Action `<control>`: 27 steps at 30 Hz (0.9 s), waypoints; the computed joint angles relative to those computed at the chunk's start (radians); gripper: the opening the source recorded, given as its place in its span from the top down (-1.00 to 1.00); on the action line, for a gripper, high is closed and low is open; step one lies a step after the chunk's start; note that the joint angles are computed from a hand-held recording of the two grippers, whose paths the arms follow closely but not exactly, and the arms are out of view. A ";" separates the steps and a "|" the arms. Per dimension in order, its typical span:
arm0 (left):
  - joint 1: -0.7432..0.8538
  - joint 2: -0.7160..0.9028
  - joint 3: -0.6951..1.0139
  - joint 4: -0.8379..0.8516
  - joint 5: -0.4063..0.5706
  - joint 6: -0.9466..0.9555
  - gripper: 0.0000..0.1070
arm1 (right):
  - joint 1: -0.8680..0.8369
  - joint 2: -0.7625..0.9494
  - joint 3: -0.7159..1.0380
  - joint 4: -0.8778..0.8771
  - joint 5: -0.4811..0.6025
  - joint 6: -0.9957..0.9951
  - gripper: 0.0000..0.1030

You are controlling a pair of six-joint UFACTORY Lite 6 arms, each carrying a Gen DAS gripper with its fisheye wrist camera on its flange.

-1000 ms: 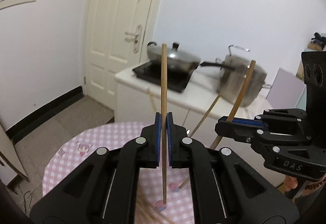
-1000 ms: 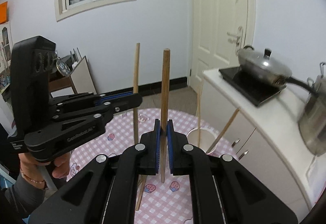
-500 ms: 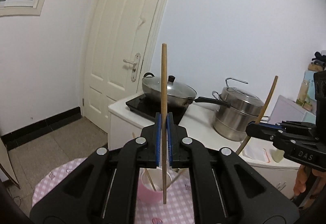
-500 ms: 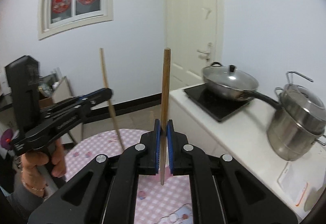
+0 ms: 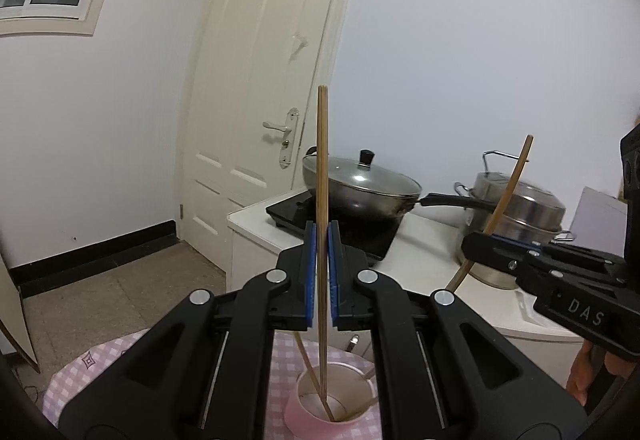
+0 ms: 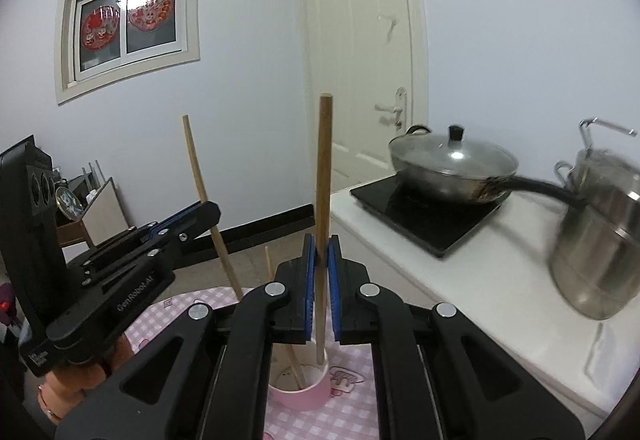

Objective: Organize utensils
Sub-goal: 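Carry both chopsticks over the pink cup and lower them in, then open the left tool to drop its chopstick in the cup while the right tool holds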

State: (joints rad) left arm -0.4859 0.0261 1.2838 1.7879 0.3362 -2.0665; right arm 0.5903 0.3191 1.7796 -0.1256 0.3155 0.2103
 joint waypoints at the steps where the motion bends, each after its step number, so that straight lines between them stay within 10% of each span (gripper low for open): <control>1: 0.001 0.012 -0.006 0.025 0.004 -0.026 0.89 | -0.003 0.011 0.000 0.028 -0.006 -0.022 0.90; 13: 0.011 0.059 -0.092 0.157 -0.024 -0.162 0.89 | -0.015 -0.018 -0.084 0.196 -0.033 -0.165 0.90; 27: 0.026 0.051 -0.113 -0.110 -0.123 0.114 0.88 | -0.024 0.015 -0.103 0.244 0.011 -0.181 0.90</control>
State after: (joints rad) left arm -0.4600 0.0769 1.1709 1.6778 0.2127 -1.9530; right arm 0.5665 0.3345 1.6766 0.1185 0.3268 0.0291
